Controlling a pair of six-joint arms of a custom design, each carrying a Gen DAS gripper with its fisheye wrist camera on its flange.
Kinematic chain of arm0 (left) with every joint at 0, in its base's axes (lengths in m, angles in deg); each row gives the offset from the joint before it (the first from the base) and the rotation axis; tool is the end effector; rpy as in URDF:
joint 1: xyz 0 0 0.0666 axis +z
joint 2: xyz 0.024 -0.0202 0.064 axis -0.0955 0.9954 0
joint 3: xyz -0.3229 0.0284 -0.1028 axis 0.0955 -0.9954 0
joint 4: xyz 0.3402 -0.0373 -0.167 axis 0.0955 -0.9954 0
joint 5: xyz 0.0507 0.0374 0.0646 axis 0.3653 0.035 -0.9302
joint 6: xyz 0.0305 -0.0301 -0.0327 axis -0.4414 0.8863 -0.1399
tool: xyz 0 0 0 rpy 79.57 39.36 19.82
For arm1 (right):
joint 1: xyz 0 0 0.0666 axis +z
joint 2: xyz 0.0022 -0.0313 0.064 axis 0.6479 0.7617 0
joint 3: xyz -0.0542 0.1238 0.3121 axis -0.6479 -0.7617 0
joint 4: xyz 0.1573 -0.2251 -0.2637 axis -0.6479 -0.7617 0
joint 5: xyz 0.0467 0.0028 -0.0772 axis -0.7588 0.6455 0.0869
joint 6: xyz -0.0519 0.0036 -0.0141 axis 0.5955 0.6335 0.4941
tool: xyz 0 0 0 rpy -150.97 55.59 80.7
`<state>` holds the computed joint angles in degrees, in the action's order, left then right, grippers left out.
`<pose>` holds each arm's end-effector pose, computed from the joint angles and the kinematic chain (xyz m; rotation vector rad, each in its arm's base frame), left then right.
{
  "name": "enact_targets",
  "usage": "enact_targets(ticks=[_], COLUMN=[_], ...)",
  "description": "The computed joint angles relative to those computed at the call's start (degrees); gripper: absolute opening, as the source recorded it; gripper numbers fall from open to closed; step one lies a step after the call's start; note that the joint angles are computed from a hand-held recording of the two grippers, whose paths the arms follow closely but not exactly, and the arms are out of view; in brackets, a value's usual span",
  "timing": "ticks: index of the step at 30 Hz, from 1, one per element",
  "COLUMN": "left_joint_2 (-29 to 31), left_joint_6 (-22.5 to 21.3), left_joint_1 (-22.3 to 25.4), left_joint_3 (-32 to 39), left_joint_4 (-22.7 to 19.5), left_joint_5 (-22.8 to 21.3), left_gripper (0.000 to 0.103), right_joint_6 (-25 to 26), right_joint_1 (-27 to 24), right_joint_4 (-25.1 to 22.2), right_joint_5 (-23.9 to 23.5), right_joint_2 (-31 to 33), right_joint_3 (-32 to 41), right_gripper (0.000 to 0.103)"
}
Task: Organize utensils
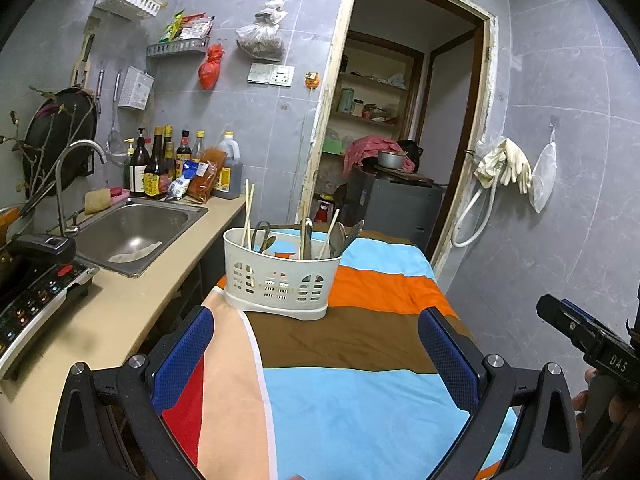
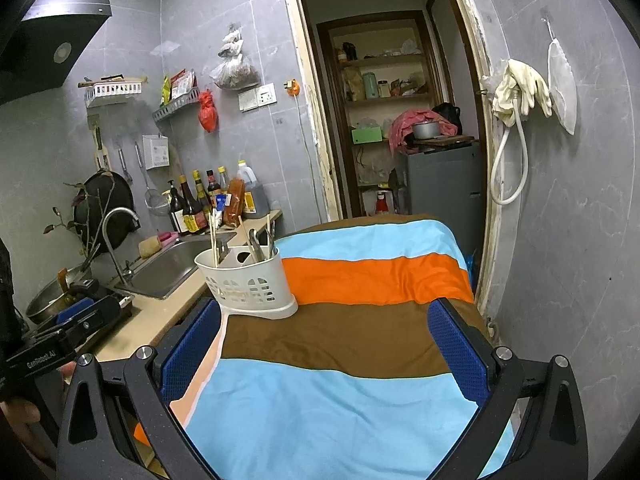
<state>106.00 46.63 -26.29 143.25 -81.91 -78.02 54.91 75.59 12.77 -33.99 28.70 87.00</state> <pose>0.4498 -0.1646 0.4922 -0.0447 1.9752 -0.2457 0.4391 0.2901 0.5071 0.0765 1.9472 0.2102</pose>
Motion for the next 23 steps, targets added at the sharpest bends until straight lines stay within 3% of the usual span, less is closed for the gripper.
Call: enact_targets(ticks=[12,23], left_joint_2=[4.2,10.5], left_joint_6=[1.3,1.3], left_joint_1=[1.5,4.6], left_joint_3=[4.8,12.1], left_joint_4=[-2.1,-5.2], left_joint_5=[2.6,5.8], left_gripper=[0.102,0.103], right_joint_6=[0.5,0.0], right_joint_1=[-1.5,-2.8], right_joint_4=[-4.6,-9.0], right_joint_5=[-1.5,-4.0], right_joint_2=[3.7,11.9], right_joint_3=[6.0,16.5], right_gripper=[0.101,0.101])
